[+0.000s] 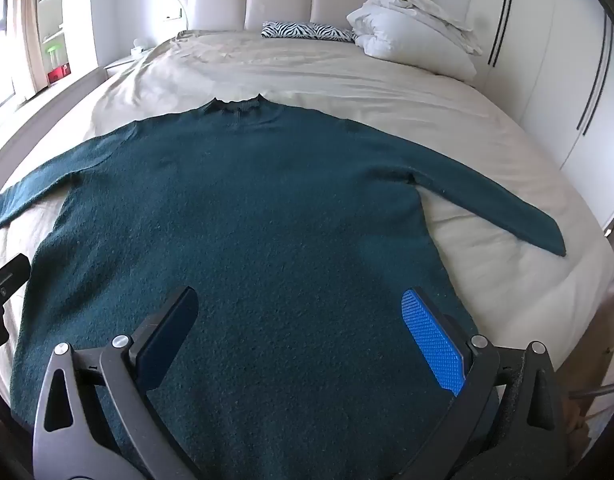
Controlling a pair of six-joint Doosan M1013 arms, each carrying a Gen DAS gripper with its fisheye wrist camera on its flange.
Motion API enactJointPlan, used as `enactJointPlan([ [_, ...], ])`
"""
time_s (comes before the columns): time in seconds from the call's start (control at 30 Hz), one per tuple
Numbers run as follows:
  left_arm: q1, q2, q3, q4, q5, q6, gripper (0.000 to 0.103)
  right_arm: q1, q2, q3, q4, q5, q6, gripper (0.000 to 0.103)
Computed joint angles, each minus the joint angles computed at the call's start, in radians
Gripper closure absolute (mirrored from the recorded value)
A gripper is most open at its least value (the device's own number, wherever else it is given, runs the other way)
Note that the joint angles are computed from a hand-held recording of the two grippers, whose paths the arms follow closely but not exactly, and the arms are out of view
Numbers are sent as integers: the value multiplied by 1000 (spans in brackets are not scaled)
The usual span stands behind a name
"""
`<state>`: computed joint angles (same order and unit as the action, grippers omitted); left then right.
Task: Fold small clothes
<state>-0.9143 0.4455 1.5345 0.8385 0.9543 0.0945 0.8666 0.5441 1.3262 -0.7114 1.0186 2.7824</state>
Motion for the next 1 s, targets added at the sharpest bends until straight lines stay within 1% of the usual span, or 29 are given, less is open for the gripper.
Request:
enactJointPlan([
  [1.0,1,1,1,-1,2,-1,0,2,7,-7,1,4,-9,0],
])
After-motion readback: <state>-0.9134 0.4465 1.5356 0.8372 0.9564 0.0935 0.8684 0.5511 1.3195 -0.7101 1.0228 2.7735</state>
